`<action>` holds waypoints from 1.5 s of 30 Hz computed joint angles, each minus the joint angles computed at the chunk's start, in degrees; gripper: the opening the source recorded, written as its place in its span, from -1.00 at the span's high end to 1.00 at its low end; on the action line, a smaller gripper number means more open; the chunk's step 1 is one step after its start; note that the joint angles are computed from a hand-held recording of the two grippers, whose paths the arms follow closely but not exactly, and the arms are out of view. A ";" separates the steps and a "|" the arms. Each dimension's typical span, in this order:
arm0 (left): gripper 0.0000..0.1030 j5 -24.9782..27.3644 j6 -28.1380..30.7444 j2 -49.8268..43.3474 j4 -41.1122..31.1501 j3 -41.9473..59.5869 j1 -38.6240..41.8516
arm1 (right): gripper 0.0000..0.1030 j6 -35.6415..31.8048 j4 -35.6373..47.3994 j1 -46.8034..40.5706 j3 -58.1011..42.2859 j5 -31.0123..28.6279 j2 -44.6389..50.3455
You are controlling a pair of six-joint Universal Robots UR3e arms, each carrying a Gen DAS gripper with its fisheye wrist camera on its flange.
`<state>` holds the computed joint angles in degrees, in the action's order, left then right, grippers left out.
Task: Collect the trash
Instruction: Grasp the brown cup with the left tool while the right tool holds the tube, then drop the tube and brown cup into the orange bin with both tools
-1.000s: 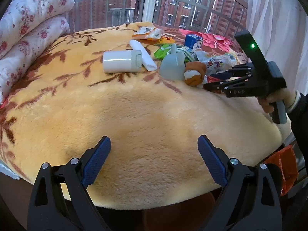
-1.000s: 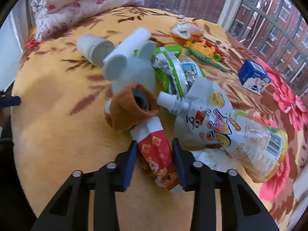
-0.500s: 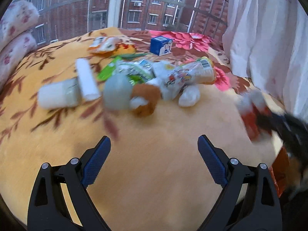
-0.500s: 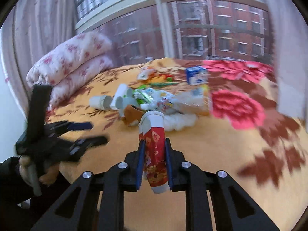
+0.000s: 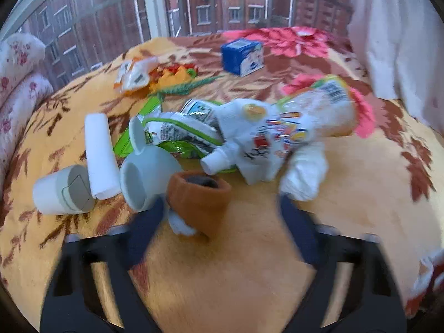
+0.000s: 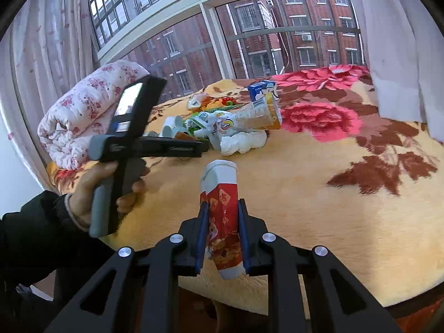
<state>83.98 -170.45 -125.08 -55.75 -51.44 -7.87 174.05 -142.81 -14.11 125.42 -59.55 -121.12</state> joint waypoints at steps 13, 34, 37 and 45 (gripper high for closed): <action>0.54 -20.53 6.32 21.06 10.14 -28.23 12.89 | 0.61 2.61 -3.75 2.68 0.46 -0.12 1.99; 0.54 -31.31 41.71 80.28 -33.55 -62.34 42.76 | 0.61 16.48 6.85 37.73 -13.29 -25.56 6.51; 0.54 -31.06 50.41 85.53 -45.84 -63.61 48.38 | 0.61 19.14 9.48 43.12 -13.09 -28.71 7.28; 0.54 -25.26 57.25 89.25 -54.02 -68.76 53.12 | 0.61 24.87 13.31 47.25 -9.31 -28.91 8.67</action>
<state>58.72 -113.20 -35.82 -109.77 -120.21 45.25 198.92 -129.50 33.14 116.11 -88.45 -112.45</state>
